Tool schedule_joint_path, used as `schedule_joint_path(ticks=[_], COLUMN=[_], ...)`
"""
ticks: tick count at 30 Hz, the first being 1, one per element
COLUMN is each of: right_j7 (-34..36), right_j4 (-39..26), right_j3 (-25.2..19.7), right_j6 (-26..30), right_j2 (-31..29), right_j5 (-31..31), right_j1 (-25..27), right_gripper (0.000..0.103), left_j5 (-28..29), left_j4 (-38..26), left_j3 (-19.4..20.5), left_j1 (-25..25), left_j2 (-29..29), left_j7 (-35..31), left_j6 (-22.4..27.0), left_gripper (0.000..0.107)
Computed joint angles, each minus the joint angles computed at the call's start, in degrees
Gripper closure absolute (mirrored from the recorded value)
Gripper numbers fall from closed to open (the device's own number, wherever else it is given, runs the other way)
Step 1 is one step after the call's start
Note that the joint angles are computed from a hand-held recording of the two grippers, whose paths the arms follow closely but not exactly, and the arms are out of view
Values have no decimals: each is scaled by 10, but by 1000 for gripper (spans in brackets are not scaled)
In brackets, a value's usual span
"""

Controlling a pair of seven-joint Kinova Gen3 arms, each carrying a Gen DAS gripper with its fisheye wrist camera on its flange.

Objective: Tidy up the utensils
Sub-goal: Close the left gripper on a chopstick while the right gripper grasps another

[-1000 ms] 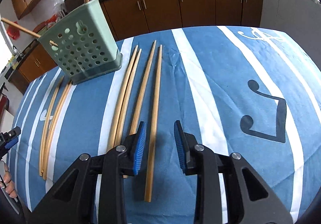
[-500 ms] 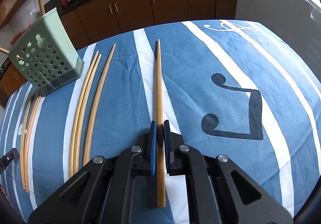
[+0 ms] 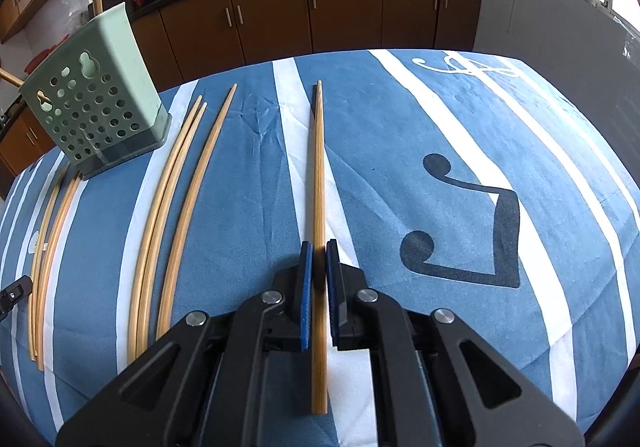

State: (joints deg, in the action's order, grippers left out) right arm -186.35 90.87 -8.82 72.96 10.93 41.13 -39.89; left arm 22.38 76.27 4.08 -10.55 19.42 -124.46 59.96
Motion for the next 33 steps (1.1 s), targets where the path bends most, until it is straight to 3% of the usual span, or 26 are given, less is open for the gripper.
schedule_joint_path(ticks=[7,12,17,24,33], right_j7=[22,43,38,26,26], right_j4=[-14,-14,-8,-6,-7], right_j3=[2,8,11,10,10], right_j6=[3,-22,-26,-23,-18], right_j2=[10,11,13,16,18], right_j5=[1,1,15,26,26], right_j1=[-1,5,0,-7,-9], right_gripper=[95,95,95,95,94], left_j5=[-52,-66,-10,30,45], left_j4=[20,-41,-78,-11,-16], left_j3=[-10,-8,20,21,16], left_j1=[39,33,-18,-30,-32], left_j2=[-11,26,55,27,31], left_j7=[14,45,-10,-66,-62], left_j6=[-61,-41,-3,-68,-59], left_gripper=[99,99,98,97,97])
